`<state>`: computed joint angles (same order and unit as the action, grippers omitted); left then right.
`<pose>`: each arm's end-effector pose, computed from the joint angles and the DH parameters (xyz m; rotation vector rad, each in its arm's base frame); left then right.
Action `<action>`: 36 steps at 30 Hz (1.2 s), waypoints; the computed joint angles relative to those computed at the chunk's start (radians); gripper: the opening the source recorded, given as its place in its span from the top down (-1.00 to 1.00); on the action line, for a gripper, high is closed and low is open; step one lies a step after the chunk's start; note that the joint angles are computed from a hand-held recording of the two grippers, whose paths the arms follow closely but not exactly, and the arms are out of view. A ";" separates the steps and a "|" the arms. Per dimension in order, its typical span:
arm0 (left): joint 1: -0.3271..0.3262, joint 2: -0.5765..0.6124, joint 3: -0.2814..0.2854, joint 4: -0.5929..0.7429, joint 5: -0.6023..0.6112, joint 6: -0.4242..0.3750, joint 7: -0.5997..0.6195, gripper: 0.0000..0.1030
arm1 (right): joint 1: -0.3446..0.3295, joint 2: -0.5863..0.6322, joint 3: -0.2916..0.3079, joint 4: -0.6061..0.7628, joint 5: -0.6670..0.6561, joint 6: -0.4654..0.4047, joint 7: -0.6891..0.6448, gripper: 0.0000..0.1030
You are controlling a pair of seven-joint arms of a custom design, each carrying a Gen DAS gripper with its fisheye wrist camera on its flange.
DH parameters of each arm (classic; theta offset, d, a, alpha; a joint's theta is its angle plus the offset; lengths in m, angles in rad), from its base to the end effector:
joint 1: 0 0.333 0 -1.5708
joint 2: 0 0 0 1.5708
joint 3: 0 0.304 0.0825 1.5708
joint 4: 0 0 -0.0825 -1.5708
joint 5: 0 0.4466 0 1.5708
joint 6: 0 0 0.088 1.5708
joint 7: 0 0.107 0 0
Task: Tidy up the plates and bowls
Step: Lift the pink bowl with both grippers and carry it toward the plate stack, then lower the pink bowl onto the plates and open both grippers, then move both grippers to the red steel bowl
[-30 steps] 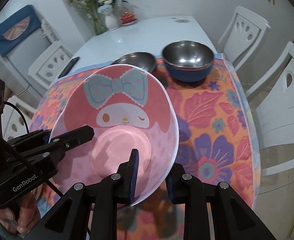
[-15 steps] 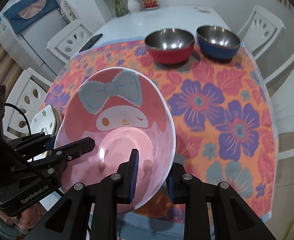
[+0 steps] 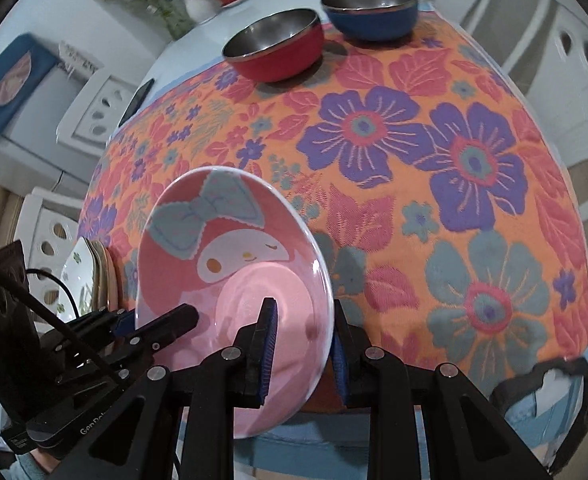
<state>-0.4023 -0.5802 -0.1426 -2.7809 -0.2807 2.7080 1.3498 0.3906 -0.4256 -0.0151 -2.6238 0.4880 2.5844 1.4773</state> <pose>0.3845 -0.2144 0.3827 -1.9745 2.1746 -0.7585 0.4497 0.1685 0.3808 -1.9575 1.7673 0.0619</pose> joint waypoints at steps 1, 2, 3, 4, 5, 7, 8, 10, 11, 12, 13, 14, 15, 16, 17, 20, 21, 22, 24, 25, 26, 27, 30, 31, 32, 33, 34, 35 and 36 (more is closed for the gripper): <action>-0.009 -0.015 0.017 -0.007 -0.008 -0.012 0.020 0.61 | -0.005 -0.010 0.004 -0.003 -0.006 -0.005 0.012 0.53; -0.013 -0.030 0.028 -0.013 -0.014 -0.022 0.033 0.60 | -0.009 -0.021 0.007 -0.005 -0.011 -0.013 0.024 0.53; -0.016 -0.050 0.037 -0.022 -0.020 -0.031 0.048 0.59 | -0.012 -0.035 0.010 -0.010 -0.016 -0.019 0.037 0.53; -0.017 -0.073 0.042 -0.032 -0.023 -0.041 0.061 0.58 | -0.014 -0.046 0.011 -0.014 -0.022 -0.021 0.046 0.53; -0.018 -0.094 0.047 -0.041 -0.026 -0.049 0.073 0.58 | -0.019 -0.063 0.016 -0.022 -0.031 -0.022 0.062 0.53; -0.016 -0.146 0.054 -0.061 -0.029 -0.067 0.094 0.57 | -0.021 -0.097 0.017 -0.036 -0.042 -0.029 0.090 0.53; -0.008 -0.165 0.052 -0.066 -0.024 -0.079 0.096 0.57 | -0.023 -0.116 0.020 -0.043 -0.048 -0.031 0.107 0.53; 0.002 -0.209 0.060 -0.079 -0.020 -0.099 0.110 0.57 | -0.023 -0.148 0.023 -0.053 -0.058 -0.033 0.140 0.53; 0.009 -0.230 0.060 -0.086 -0.018 -0.106 0.111 0.57 | -0.020 -0.164 0.025 -0.056 -0.061 -0.033 0.159 0.52; 0.019 -0.259 0.064 -0.096 -0.015 -0.113 0.113 0.57 | -0.016 -0.173 0.024 -0.057 -0.063 -0.034 0.172 0.50; 0.020 -0.277 0.075 -0.101 -0.019 -0.114 0.123 0.57 | -0.012 -0.179 0.024 -0.055 -0.064 -0.038 0.187 0.47; 0.021 -0.297 0.091 -0.107 -0.025 -0.117 0.136 0.57 | -0.005 -0.182 0.020 -0.049 -0.056 -0.046 0.207 0.36; 0.027 -0.318 0.105 -0.111 -0.029 -0.121 0.150 0.57 | 0.004 -0.185 0.016 -0.048 -0.046 -0.044 0.218 0.25; 0.035 -0.331 0.113 -0.110 -0.031 -0.127 0.161 0.57 | 0.015 -0.190 0.011 -0.050 -0.029 -0.030 0.226 0.21; 0.045 -0.347 0.125 -0.110 -0.032 -0.133 0.175 0.57 | 0.030 -0.196 0.008 -0.051 -0.009 -0.012 0.237 0.20; 0.069 -0.377 0.151 -0.109 -0.048 -0.139 0.207 0.45 | 0.054 -0.194 0.014 -0.038 0.013 0.013 0.275 0.17; 0.079 -0.387 0.159 -0.108 -0.051 -0.134 0.219 0.40 | 0.066 -0.191 0.013 -0.033 0.026 0.024 0.284 0.13; 0.088 -0.390 0.164 -0.105 -0.053 -0.128 0.232 0.40 | 0.078 -0.190 0.009 -0.031 0.041 0.036 0.291 0.12; 0.099 -0.382 0.177 -0.091 -0.055 -0.121 0.268 0.40 | 0.098 -0.182 0.009 -0.022 0.064 0.061 0.310 0.09; 0.102 -0.374 0.183 -0.082 -0.058 -0.118 0.285 0.40 | 0.100 -0.179 0.013 -0.018 0.062 0.065 0.320 0.09; 0.105 -0.365 0.190 -0.073 -0.063 -0.116 0.302 0.40 | 0.095 -0.171 0.027 -0.009 0.053 0.072 0.343 0.08; 0.105 -0.350 0.200 -0.060 -0.069 -0.110 0.323 0.39 | 0.094 -0.165 0.031 -0.003 0.045 0.075 0.355 0.03; 0.105 -0.296 0.214 -0.017 -0.093 -0.085 0.374 0.21 | 0.095 -0.142 0.036 0.022 0.031 0.093 0.386 -0.02; 0.104 -0.277 0.216 -0.001 -0.103 -0.076 0.386 0.16 | 0.097 -0.136 0.032 0.028 0.028 0.094 0.389 -0.02; 0.100 -0.254 0.222 0.017 -0.116 -0.065 0.401 0.09 | 0.094 -0.127 0.032 0.039 0.024 0.095 0.398 -0.02; 0.099 -0.232 0.224 0.034 -0.127 -0.053 0.412 0.04 | 0.093 -0.117 0.029 0.050 0.022 0.097 0.401 -0.02; 0.095 -0.198 0.226 0.060 -0.140 -0.038 0.423 0.03 | 0.091 -0.105 0.025 0.064 0.019 0.099 0.402 -0.03; 0.086 -0.167 0.233 0.085 -0.156 -0.030 0.440 0.03 | 0.086 -0.094 0.026 0.078 0.013 0.098 0.405 -0.04; 0.079 -0.137 0.236 0.111 -0.171 -0.023 0.455 0.03 | 0.082 -0.083 0.022 0.090 0.008 0.097 0.402 -0.06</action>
<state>-0.3231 -0.7175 0.0932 -2.6696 -0.4516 2.6845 1.8053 0.4722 -0.5090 0.0071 -2.5339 0.4960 2.6816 1.8791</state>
